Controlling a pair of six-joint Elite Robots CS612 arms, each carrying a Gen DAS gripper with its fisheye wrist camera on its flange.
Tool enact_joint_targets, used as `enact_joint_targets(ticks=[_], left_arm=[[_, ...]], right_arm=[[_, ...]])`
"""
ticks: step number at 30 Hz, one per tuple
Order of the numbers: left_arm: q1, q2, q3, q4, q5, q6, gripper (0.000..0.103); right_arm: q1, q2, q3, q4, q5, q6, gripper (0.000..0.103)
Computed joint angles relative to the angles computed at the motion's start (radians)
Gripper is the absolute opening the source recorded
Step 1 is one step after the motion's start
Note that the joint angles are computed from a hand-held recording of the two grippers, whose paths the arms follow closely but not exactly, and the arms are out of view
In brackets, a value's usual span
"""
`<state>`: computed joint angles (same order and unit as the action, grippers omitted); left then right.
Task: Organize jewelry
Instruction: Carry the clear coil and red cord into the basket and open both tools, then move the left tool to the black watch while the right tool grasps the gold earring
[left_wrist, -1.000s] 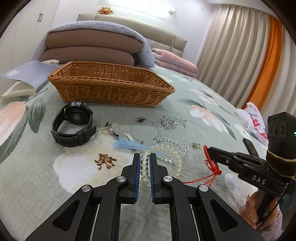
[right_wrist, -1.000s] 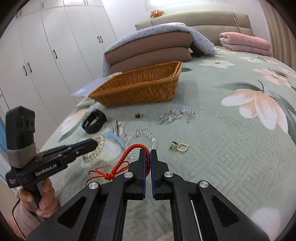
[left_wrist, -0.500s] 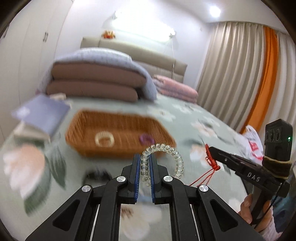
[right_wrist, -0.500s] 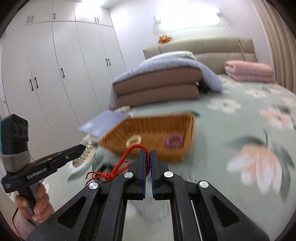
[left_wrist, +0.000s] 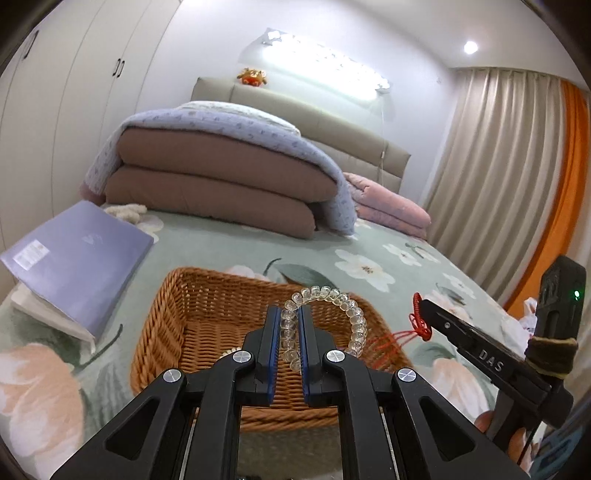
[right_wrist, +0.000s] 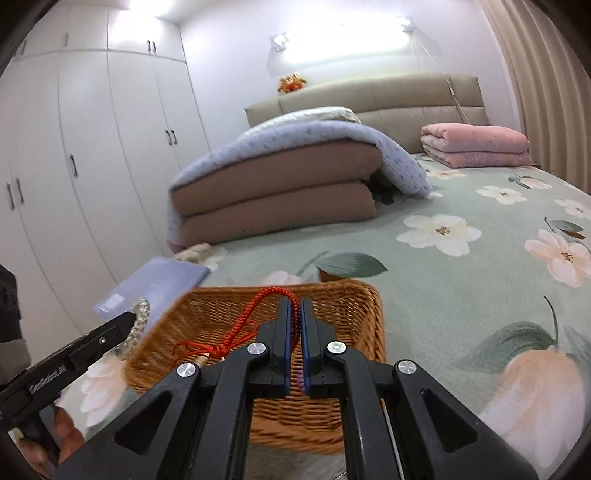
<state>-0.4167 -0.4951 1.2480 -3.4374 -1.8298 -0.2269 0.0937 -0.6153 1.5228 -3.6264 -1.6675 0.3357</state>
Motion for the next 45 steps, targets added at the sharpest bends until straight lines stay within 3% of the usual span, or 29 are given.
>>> enact_joint_targets(ticks=[8, 13, 23, 27, 31, 36, 39, 43, 45], left_arm=[[-0.016, 0.034, -0.047, 0.093, 0.089, 0.056, 0.009], [-0.011, 0.053, -0.080, 0.175, 0.076, 0.039, 0.009], [-0.007, 0.053, -0.073, 0.156, 0.048, 0.024, 0.011], [-0.001, 0.055, -0.071, 0.134, 0.029, -0.002, 0.036], [-0.001, 0.052, -0.060, 0.102, 0.023, -0.006, 0.040], [-0.003, 0.048, -0.050, 0.074, 0.041, -0.005, 0.040], [0.001, 0.038, -0.029, 0.021, 0.030, -0.020, 0.040], [0.022, 0.000, 0.035, -0.054, -0.030, -0.045, 0.040], [0.040, -0.018, 0.064, -0.079, -0.089, -0.071, 0.040]], right_arm=[[-0.001, 0.029, -0.038, 0.095, -0.021, -0.024, 0.007], [-0.001, 0.035, -0.052, 0.147, 0.003, -0.031, 0.007], [-0.008, 0.039, -0.055, 0.164, 0.056, -0.024, 0.007], [-0.011, 0.038, -0.054, 0.174, 0.072, -0.016, 0.010], [-0.016, 0.034, -0.041, 0.150, 0.083, 0.002, 0.025], [-0.014, 0.029, -0.023, 0.096, 0.064, 0.003, 0.026], [-0.002, 0.022, 0.002, 0.025, 0.015, -0.009, 0.026], [0.014, -0.016, 0.074, -0.085, -0.023, -0.017, 0.026], [0.018, -0.042, 0.126, -0.137, -0.016, -0.014, 0.033]])
